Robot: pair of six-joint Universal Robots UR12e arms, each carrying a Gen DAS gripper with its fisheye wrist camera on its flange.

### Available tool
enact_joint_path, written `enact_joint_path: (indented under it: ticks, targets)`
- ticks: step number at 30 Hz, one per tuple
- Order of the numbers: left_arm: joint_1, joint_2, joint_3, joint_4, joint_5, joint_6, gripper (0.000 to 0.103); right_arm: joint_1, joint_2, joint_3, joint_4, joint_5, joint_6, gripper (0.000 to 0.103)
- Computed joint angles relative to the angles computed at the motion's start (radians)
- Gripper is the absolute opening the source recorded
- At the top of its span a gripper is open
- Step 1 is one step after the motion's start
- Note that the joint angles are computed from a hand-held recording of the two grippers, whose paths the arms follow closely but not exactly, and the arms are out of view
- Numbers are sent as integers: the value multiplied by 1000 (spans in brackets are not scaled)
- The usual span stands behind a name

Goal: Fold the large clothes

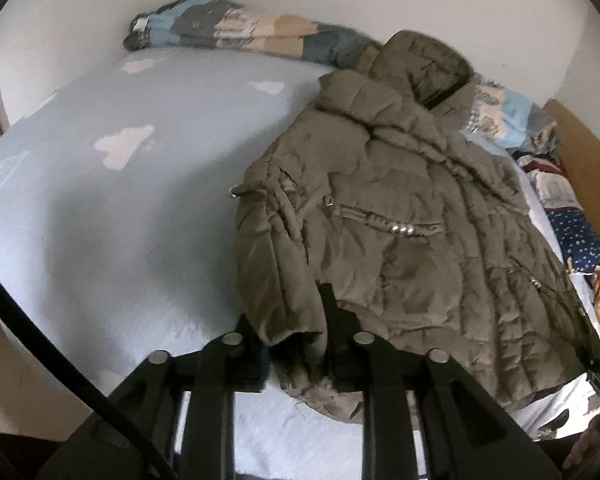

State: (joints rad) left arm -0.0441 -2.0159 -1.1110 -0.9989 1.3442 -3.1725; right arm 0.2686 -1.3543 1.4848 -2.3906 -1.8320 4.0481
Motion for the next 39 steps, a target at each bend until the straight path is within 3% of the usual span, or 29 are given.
enact_joint_path:
  ticks: [3,6,8,10,13,16,19,23,26,31,39]
  targets:
    - [6,-10,18,-16,34,-51,47,-4,-9,3,62,17,57,21]
    - [19,-7,14,34,67,-135,54,-21,-25,23,70,52,119,31]
    - [22,-5,8,83,108,-170,56,-18,-35,28,81,23,147,36]
    - [19,-7,7,117,133,-172,56,-5,-42,21,126,-54,181,37]
    - [-2,-18,18,121,143,-86,57,12,-48,20,108,-155,186,39]
    - [-39,-24,17,131,154,49,57,28,-29,-5,70,-193,79,41]
    - [-75,-22,-3,157,180,177,61,43,9,-43,67,-152,-33,42]
    - [-104,-31,-7,117,199,267,67,52,61,-101,129,-85,-129,42]
    - [-120,-48,9,56,241,299,67,48,80,-122,198,-51,-133,42]
    - [-134,-55,13,59,282,308,70,29,79,-106,236,37,-110,48]
    - [-153,-34,7,101,198,278,70,51,82,-114,180,-12,-116,52]
